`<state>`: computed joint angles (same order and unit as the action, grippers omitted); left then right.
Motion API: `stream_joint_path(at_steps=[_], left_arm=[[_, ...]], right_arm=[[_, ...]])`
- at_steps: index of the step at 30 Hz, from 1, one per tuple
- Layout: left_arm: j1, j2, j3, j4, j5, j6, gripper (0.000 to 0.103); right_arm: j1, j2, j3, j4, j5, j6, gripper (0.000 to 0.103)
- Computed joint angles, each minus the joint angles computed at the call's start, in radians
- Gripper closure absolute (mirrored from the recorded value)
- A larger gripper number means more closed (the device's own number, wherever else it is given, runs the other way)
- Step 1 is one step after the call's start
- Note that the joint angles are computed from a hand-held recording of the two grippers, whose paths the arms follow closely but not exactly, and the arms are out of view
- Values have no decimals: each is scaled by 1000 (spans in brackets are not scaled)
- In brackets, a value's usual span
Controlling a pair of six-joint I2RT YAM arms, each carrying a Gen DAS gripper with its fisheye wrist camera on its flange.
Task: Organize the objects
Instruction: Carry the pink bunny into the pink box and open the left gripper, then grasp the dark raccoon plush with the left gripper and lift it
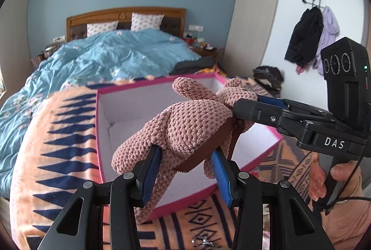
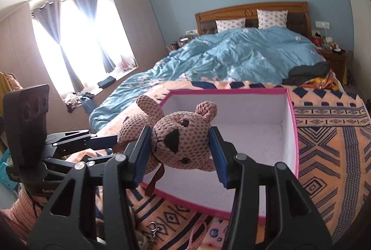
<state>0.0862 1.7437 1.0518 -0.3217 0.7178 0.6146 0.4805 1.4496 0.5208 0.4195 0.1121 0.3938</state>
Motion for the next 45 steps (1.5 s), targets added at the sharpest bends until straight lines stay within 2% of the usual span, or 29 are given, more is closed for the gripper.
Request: stream_joint_path(at_steps=[10,15,19,22,26,28,35,39,45], left_arm=[[-68,140,41,41,-143,-15,58],[-84,100,-23,105,-189,-13,57],[-76,62,-65,143,-190,-25,57],[-44,28,-83,141,-148,-29,51],[32,-11,-59,37,13,-8,45],[61,-54,-74,11,75,-8,37],[108,-168,-133,-100,232,54,33],[130,-212,-175,-168,294,118,31],[197,-267,-229,-289,332,253,30]], right_arm=[[-70,250,96,-8,-106,27,51],[-74,327,157,-62,-144,9,50],[-80,362,195,-118,-152,11,46],[-85,348,181,-119,-124,13,45],[-82,261,95,-75,-101,19,45],[-66,203,45,-53,-88,18,45],[103,-83,-156,-43,17,0,43],[211,-172,-243,-47,52,24,43],[382,-147,-343,39,67,112,43]])
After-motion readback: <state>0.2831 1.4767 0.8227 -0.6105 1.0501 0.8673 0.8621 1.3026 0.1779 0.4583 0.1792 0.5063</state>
